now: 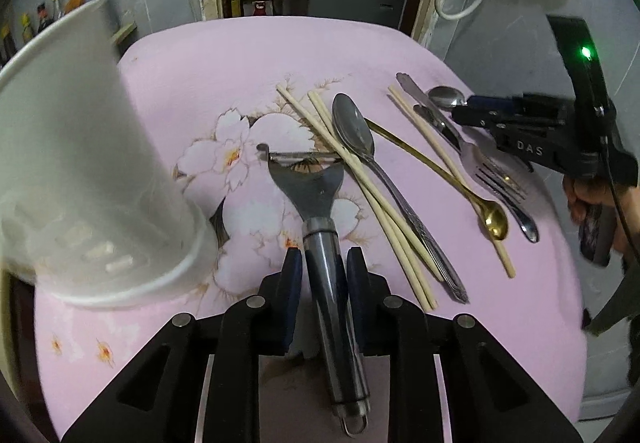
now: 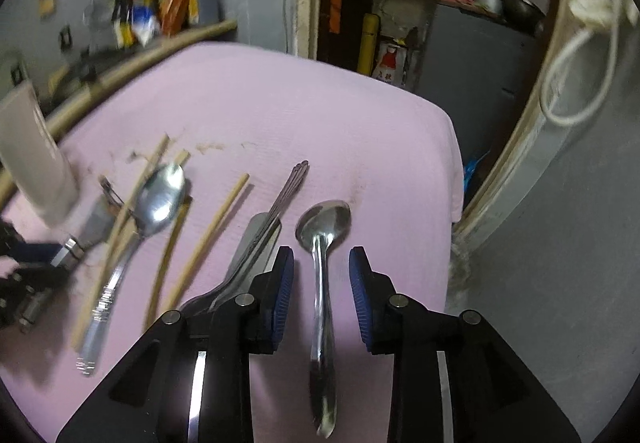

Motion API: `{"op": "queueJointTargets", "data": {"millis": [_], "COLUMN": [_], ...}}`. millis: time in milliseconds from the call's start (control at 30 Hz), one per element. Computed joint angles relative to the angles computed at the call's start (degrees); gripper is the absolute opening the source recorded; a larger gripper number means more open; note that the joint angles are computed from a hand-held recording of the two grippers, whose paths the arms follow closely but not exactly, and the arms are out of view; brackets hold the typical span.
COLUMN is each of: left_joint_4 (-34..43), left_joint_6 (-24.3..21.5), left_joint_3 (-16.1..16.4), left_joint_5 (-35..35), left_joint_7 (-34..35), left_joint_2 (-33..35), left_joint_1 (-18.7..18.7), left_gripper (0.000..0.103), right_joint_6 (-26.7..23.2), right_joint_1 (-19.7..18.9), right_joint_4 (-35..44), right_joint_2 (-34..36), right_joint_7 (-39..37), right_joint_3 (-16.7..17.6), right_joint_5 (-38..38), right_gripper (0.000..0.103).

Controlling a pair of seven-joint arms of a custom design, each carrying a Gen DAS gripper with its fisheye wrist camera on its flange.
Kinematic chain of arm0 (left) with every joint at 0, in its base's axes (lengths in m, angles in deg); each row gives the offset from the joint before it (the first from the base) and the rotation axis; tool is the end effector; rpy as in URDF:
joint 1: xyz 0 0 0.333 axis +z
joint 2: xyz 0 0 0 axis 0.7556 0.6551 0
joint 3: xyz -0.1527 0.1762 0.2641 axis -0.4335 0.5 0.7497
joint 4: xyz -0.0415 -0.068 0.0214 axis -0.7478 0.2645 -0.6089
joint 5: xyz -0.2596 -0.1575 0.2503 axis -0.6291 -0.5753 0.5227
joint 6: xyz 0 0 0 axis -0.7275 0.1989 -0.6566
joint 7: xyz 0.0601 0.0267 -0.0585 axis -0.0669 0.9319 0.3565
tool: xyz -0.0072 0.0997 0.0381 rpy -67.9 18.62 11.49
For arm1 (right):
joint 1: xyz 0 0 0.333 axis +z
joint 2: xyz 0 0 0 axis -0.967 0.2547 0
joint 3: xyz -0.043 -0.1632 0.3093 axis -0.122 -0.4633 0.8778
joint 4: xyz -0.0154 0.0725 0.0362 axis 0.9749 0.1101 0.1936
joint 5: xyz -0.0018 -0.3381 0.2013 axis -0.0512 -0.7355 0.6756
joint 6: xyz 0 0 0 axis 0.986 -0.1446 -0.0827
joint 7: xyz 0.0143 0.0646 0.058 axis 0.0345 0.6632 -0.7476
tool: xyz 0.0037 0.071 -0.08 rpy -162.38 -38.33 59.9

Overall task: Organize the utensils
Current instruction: 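Close the left tool on the Y-shaped peeler while the right tool grips the silver spoon, then lift the peeler with the left tool while the right tool lifts the spoon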

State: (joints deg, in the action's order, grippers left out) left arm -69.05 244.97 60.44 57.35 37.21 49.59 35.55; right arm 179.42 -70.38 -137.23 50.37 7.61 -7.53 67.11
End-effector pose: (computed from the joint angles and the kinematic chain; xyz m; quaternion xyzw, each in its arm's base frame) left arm 0.4617 -0.2374 0.3273 -0.6694 0.6897 -0.2224 0.1634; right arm 0.6179 0.1672 0.3434 -0.8653 0.3767 -0.1717 0.2827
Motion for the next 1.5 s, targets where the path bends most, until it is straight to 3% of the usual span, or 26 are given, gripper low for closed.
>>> {"op": "queueJointTargets", "data": {"millis": [67, 233, 367, 433, 533, 733, 867, 933, 1000, 1067, 1233, 1400, 1467, 1500], "left_joint_4": [1.3, 4.2, 5.6, 5.9, 6.1, 4.1, 2.7, 1.9, 1.4, 0.8, 0.0, -0.2, 0.6, 0.8], "left_joint_6": [-2.4, -7.1, -8.4, -8.5, -9.6, -5.4, -2.6, -2.3, -2.4, -3.0, -5.9, -10.1, -12.8, -13.7], "left_joint_3": [-0.5, -1.1, -1.4, -1.8, -0.9, 1.5, 2.3, 2.2, 1.9, 1.2, -0.4, -1.7, -2.3, -2.5], "left_joint_5": [-1.1, -4.3, -7.7, -10.6, -10.7, -6.2, -3.9, -3.0, -2.8, -3.2, -3.5, -0.8, 0.0, 0.3], "left_joint_7": [2.2, 9.6, 15.3, 18.8, 20.9, 16.7, 13.5, 12.4, 12.0, 11.8, 12.6, 12.7, 13.3, 13.6], "left_joint_2": [0.9, 3.3, 4.6, 5.0, 4.9, 4.2, 3.4, 2.7, 2.2, 1.5, 0.1, -0.5, -0.1, 0.0], "left_joint_1": [-0.2, -0.7, -0.6, -0.2, -0.9, -1.3, -0.8, -0.7, -0.3, -0.1, -0.3, -1.0, -1.4, -1.5], "left_gripper": [0.023, 0.037, 0.038, 0.038, 0.026, 0.018, 0.015, 0.015, 0.015, 0.015, 0.016, 0.021, 0.028, 0.028], "right_joint_6": [-0.4, -1.7, -4.6, -5.4, -4.6, -2.7, 2.3, 3.4, 2.3, 1.9, 3.3, 6.6, 6.2, 5.8], "right_joint_1": [4.3, 7.8, 4.6, 2.6, 1.7, 0.6, -1.9, -1.9, -1.3, 0.0, -0.9, 2.7, 5.5, 6.2], "right_joint_4": [0.9, 3.0, 5.1, 5.2, 4.3, 3.0, 1.2, 0.9, 1.4, 1.9, 1.6, 0.5, 1.0, 1.3], "right_joint_2": [0.9, 2.8, 3.9, 4.0, 3.5, 3.0, 3.0, 3.2, 3.2, 3.2, 3.2, 3.3, 3.5, 3.6], "right_joint_7": [3.8, 9.5, 9.6, 8.0, 6.1, 3.1, -1.6, -1.8, -0.4, 1.3, 1.9, 4.0, 6.2, 7.2], "right_joint_3": [-4.7, -8.9, -6.3, -4.4, -3.4, -1.8, 2.0, 2.3, 1.3, -0.3, 0.3, -2.8, -5.8, -6.6], "right_joint_5": [-6.1, -16.5, -17.7, -16.6, -15.5, -13.4, -10.5, -10.7, -11.5, -12.5, -12.8, -18.3, -21.4, -22.5], "right_gripper": [0.03, 0.045, 0.043, 0.034, 0.022, 0.01, 0.01, 0.01, 0.015, 0.029, 0.039, 0.042, 0.041, 0.036]}}
